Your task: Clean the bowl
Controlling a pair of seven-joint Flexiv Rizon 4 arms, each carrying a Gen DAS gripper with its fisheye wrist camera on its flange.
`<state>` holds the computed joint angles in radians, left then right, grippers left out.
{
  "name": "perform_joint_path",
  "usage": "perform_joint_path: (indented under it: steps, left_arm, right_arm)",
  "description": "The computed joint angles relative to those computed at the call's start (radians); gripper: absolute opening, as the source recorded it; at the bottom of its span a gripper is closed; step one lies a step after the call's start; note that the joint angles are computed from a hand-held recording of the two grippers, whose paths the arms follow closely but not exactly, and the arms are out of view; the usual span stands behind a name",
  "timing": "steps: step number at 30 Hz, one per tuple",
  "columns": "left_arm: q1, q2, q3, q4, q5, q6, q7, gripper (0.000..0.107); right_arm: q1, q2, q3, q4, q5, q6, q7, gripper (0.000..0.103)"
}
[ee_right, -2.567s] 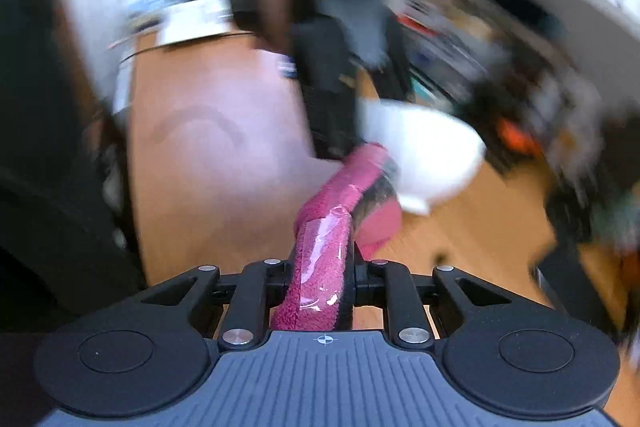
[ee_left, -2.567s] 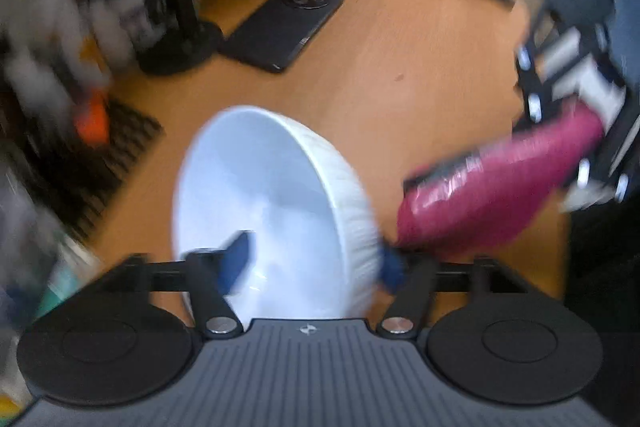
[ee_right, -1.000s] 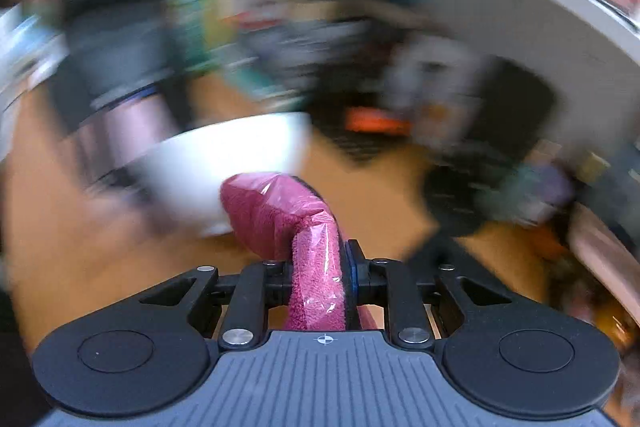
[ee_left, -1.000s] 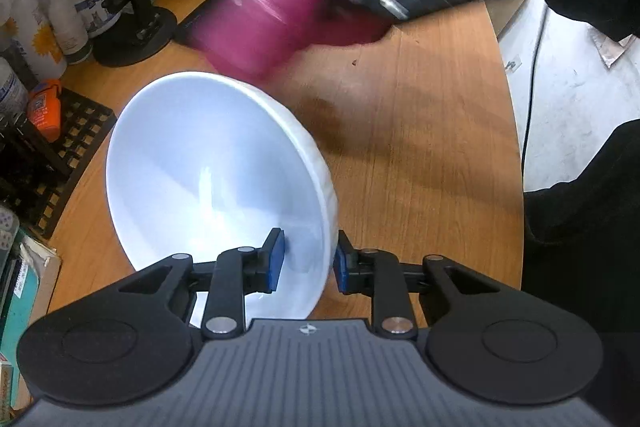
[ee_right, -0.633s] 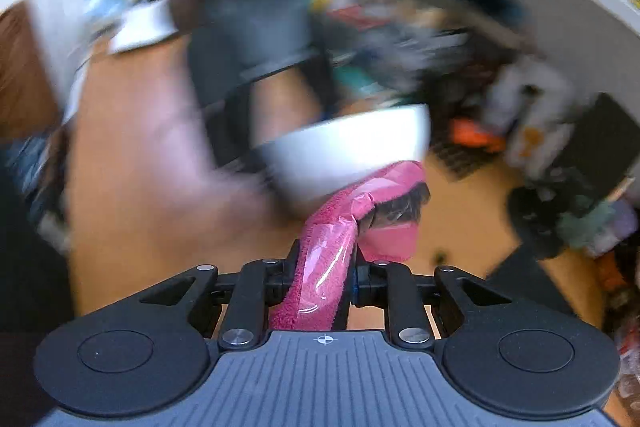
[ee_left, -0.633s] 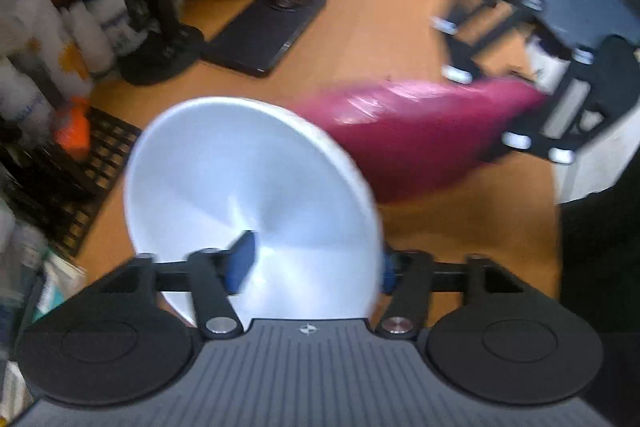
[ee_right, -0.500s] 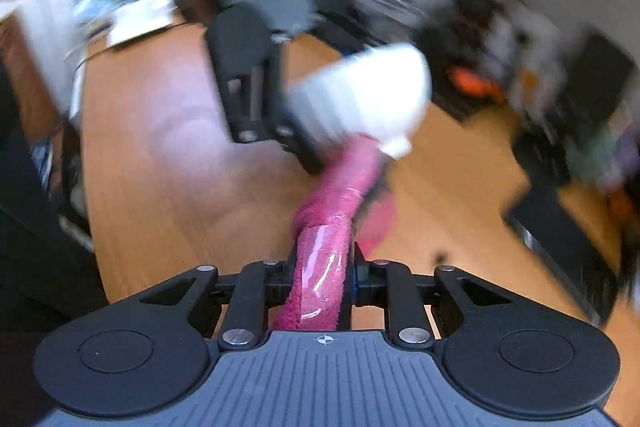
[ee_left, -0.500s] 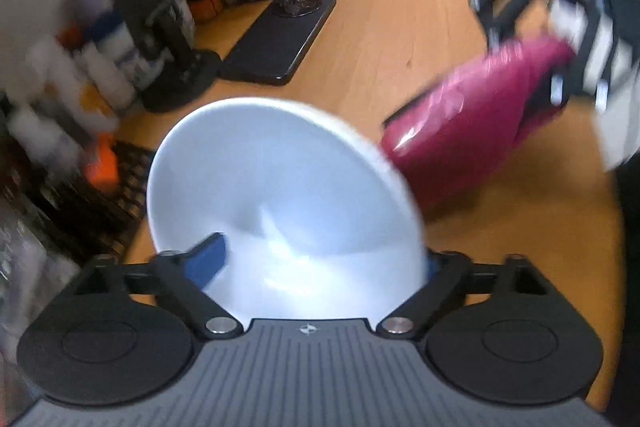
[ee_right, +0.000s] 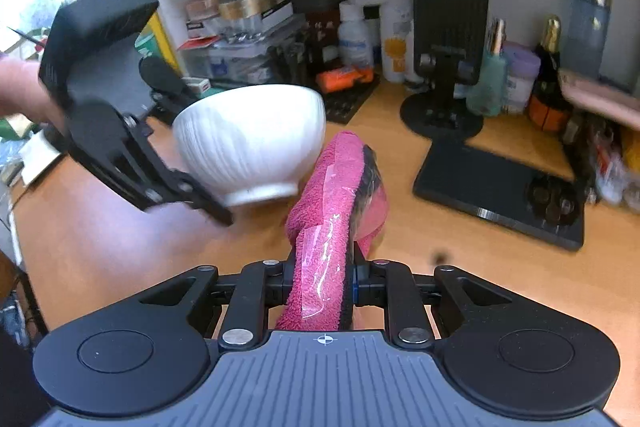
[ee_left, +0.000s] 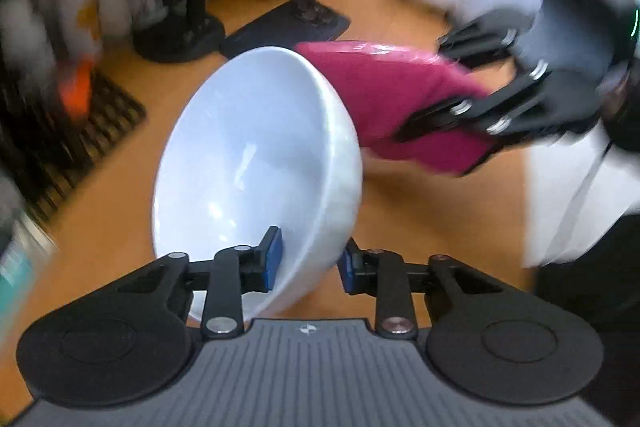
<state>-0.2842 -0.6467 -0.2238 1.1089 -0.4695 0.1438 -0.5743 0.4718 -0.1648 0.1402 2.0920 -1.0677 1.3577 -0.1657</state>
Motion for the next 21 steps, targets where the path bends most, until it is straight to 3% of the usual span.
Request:
perform_joint_path:
  steps: [4,7,9,11,14,15,17,19,21]
  left_arm:
    - [0.001,-0.016,0.005,-0.047,0.007,-0.066,-0.046,0.026]
    - [0.0,-0.013,0.012,-0.047,0.017,-0.063,-0.057,0.028]
    - [-0.001,-0.014,0.015,-0.049,0.025,-0.063,-0.062,0.03]
    - [-0.004,-0.021,0.014,-0.056,0.033,-0.066,-0.059,0.032]
    - [-0.013,-0.043,0.012,-0.091,0.045,-0.082,-0.063,0.032]
    - [-0.016,-0.048,0.012,-0.098,0.048,-0.087,-0.064,0.032]
    - [-0.02,-0.057,0.012,-0.114,0.052,-0.096,-0.068,0.032]
    - [-0.025,-0.069,0.013,-0.131,0.056,-0.104,-0.077,0.033]
    - [-0.031,-0.07,0.015,-0.129,0.065,-0.095,-0.074,0.035]
  right_arm:
    - [0.018,-0.04,0.01,-0.065,0.104,-0.097,-0.141,0.021]
    - [0.018,-0.051,0.035,-0.067,0.152,0.022,-0.305,0.022]
    - [0.018,-0.018,0.091,-0.024,0.194,0.152,-0.477,0.022]
    - [0.016,0.005,0.157,-0.003,0.319,0.172,-0.612,0.021]
    - [0.057,0.021,0.118,0.015,0.317,0.156,-0.588,0.021]
    - [0.079,0.019,0.07,0.016,0.277,0.139,-0.53,0.021]
    - [0.105,0.007,-0.047,0.012,0.108,0.108,-0.298,0.021]
    - [0.092,-0.017,-0.094,-0.013,0.007,0.043,-0.121,0.021]
    - [0.07,-0.038,-0.1,-0.039,-0.012,-0.013,-0.034,0.021]
